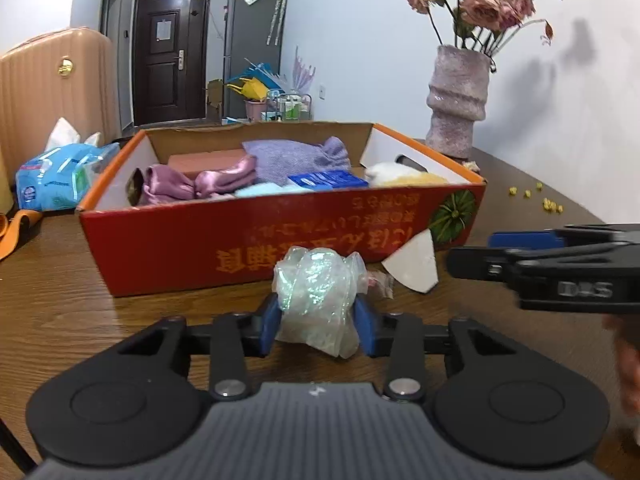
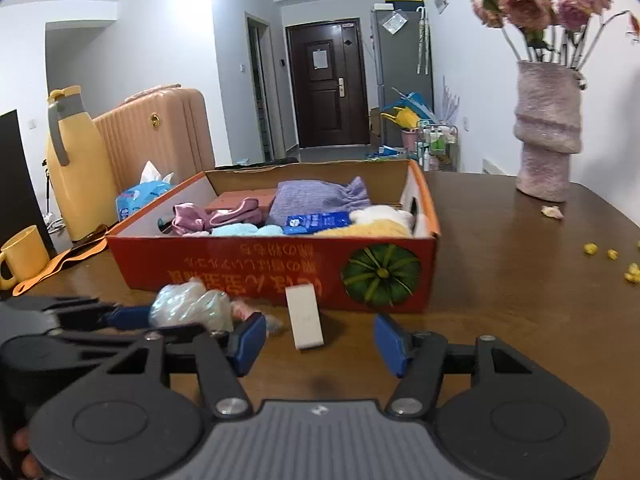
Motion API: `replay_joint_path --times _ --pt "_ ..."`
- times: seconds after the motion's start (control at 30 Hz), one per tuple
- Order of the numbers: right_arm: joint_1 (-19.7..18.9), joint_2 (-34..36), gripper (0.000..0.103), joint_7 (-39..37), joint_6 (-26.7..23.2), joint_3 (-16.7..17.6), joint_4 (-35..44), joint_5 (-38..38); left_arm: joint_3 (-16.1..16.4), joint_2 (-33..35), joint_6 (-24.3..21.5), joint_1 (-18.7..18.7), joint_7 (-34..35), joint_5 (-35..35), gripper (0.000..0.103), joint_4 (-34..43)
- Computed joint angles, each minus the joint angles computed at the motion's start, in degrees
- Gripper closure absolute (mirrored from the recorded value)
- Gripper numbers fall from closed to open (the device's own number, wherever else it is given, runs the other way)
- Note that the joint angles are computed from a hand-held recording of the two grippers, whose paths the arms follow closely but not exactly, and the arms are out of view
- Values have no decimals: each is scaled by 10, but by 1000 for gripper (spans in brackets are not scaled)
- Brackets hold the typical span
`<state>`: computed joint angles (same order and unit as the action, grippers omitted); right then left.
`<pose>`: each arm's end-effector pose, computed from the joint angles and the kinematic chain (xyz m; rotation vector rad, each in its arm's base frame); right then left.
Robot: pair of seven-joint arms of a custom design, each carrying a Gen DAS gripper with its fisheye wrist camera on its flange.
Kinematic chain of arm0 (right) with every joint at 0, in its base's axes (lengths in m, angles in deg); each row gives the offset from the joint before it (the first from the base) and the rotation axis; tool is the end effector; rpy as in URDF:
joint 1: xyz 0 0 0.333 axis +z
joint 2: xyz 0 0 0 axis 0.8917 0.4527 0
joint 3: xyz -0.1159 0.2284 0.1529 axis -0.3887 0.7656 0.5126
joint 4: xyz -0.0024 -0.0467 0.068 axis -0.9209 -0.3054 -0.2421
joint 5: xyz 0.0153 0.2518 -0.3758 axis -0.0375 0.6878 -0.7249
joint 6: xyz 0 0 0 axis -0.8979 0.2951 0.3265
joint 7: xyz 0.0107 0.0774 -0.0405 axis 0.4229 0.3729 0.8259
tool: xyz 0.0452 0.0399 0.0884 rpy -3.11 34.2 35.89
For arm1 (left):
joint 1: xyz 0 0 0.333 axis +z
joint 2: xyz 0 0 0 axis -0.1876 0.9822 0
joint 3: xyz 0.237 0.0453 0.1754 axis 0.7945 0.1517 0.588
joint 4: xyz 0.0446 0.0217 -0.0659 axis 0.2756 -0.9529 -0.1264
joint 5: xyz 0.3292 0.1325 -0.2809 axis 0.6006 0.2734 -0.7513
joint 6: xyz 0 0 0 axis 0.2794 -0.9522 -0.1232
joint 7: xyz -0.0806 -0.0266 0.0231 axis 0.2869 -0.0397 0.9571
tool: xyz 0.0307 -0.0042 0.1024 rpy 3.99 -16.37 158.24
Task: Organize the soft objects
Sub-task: 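Grasp the clear plastic bag with the left tool while the right tool grasps the white paper scrap, then carry the plastic bag and paper scrap into the box and release both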
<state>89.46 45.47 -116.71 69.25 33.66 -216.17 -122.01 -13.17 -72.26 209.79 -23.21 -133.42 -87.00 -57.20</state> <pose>0.3993 0.3737 0.3941 -1.3505 1.8211 -0.9101 0.4981 -0.1147 0.3830 -1.0270 2.2902 -1.3065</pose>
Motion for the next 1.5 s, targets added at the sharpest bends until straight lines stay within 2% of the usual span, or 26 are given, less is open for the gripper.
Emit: replay_joint_path --times 0.1,0.23,0.3,0.37,0.53,0.73,0.97,1.2,1.5 --pt "-9 28 47 -5 12 -10 23 -19 8 1 -16 7 -24 6 64 6" --pt "-9 53 63 3 31 -24 41 -31 6 7 -9 10 -33 7 64 15" --pt "-7 59 81 1 43 -30 42 -28 5 11 -8 12 -44 15 64 18" --pt "-5 63 85 -4 41 -32 45 -23 4 14 -7 13 -50 21 64 20" --pt "3 49 86 6 24 -28 36 -26 4 -3 -3 7 -33 11 65 8" --pt "23 -16 86 21 -19 4 -4 -7 15 -99 -18 -7 -40 18 65 -61" --pt "50 -107 86 27 -85 65 -51 42 46 -248 -15 -38 -81 64 65 -159" --pt "74 -159 86 27 -144 112 -72 87 74 -374 3 -71 -137 124 65 -231" --pt "84 -178 86 31 -179 139 -73 101 118 -463 26 -110 -187 204 65 -277"
